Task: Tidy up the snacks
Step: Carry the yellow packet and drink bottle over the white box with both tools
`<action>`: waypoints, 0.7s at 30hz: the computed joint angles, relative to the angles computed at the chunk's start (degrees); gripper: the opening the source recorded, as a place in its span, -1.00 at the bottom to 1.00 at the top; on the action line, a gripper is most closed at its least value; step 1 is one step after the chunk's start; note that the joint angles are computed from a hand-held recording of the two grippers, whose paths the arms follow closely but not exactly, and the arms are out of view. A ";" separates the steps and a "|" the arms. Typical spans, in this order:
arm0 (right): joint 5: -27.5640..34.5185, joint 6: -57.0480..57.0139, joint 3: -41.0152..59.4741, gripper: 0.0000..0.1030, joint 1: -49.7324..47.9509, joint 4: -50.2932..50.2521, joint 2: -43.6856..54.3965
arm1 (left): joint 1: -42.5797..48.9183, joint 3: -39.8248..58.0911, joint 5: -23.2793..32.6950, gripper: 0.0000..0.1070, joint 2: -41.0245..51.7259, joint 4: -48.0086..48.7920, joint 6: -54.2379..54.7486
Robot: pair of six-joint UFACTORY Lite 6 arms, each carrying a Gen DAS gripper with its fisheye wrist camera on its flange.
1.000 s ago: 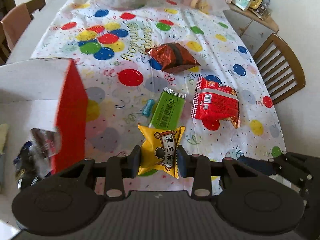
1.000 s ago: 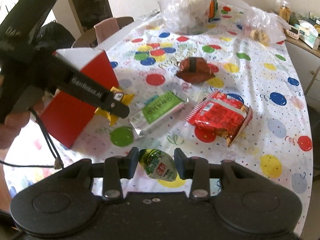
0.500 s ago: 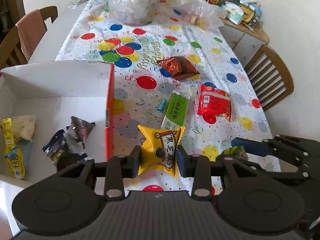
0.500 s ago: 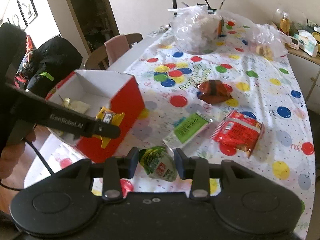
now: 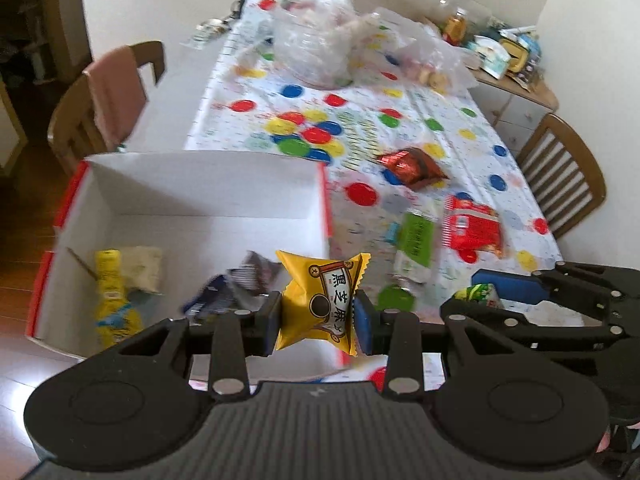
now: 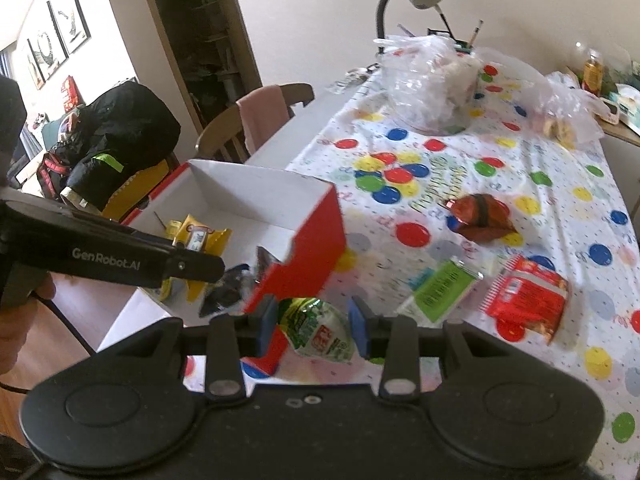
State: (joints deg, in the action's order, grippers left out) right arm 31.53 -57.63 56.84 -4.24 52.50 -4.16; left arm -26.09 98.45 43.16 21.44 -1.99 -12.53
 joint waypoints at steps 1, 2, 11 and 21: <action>-0.80 0.70 0.41 -0.27 1.29 -0.15 0.41 | 1.07 -0.66 -0.01 -0.32 -0.59 -0.14 0.80; -1.70 1.86 1.01 -0.27 2.75 -0.67 0.92 | 2.22 -1.21 0.00 -0.32 -0.99 -0.17 1.49; -9.10 16.00 11.35 -0.27 13.88 -7.79 12.55 | 12.37 -3.07 -0.16 -0.32 -0.85 -1.62 8.17; -9.63 33.92 29.25 -0.27 20.98 -23.16 30.07 | 20.56 2.64 2.45 -0.32 6.98 -1.68 12.25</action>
State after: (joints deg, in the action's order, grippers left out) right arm 21.90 -23.71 86.08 16.74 29.34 25.91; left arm -5.53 101.09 45.62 28.42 -3.68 -0.28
